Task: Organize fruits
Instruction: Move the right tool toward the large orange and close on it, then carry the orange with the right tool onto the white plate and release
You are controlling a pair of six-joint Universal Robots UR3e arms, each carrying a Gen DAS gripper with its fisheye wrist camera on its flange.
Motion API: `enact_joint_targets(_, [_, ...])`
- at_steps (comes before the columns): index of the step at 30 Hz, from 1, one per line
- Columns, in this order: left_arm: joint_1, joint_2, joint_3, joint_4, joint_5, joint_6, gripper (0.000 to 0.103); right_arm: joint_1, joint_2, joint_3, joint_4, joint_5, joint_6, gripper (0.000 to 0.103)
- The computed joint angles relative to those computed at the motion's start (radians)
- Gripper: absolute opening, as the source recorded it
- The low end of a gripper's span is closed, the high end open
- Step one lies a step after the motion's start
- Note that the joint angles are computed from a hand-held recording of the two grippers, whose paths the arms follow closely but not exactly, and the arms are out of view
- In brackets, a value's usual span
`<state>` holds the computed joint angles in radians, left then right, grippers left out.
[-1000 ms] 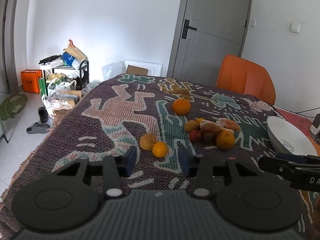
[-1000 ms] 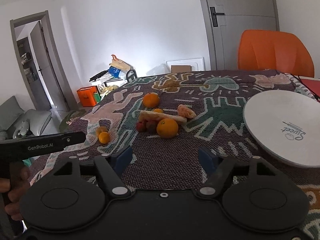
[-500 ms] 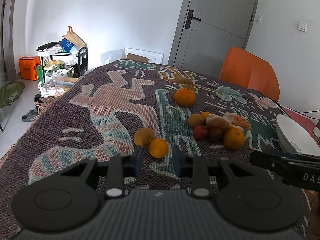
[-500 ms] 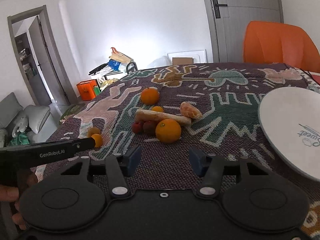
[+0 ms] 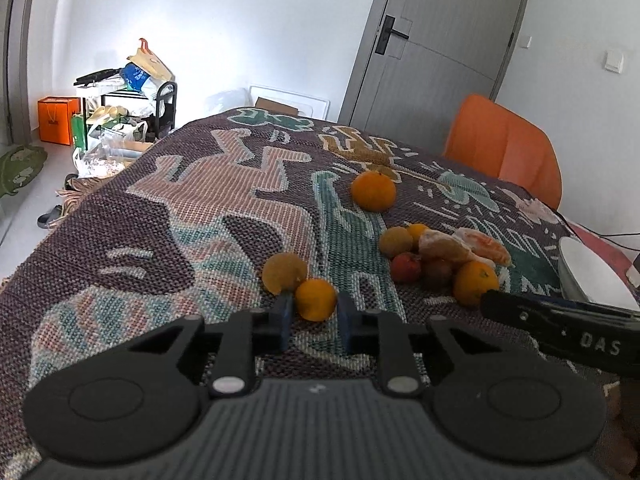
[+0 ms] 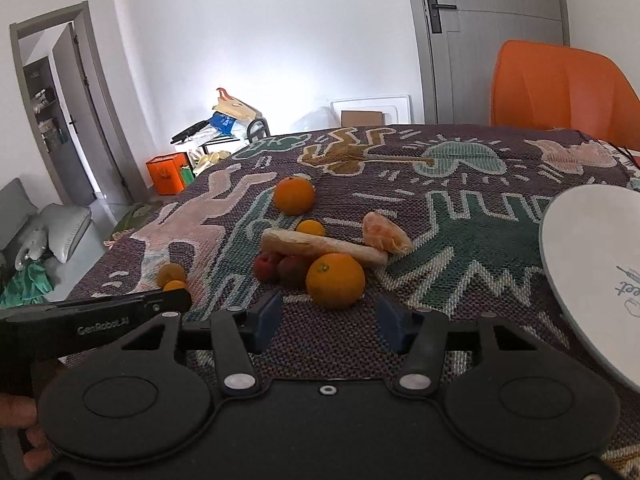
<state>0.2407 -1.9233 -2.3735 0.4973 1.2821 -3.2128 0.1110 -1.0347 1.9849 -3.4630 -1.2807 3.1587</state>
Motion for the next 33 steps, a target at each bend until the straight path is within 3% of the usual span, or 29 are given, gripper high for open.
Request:
enact_joint_targets(3, [0.014,0.016,-0.023,0.007,-0.018,0.004,0.022,0.01,0.017,-0.032,0.016,-0.008,-0.003,0.05])
enact_joint_targets(18, [0.121,0.139,-0.157,0.049,-0.086,0.033,0.022,0.064,0.117,-0.179,0.069,-0.088,-0.005,0.049])
enact_joint_targets(21, [0.136,0.145,-0.172,0.051,-0.097,0.036,0.022,0.073,0.131,-0.205,0.092,-0.106,-0.012,0.04])
enact_joint_targets(33, [0.133,0.201,-0.207,0.047,-0.118,0.048,0.022,0.027,0.019,-0.032,-0.021,-0.055,0.012,0.036])
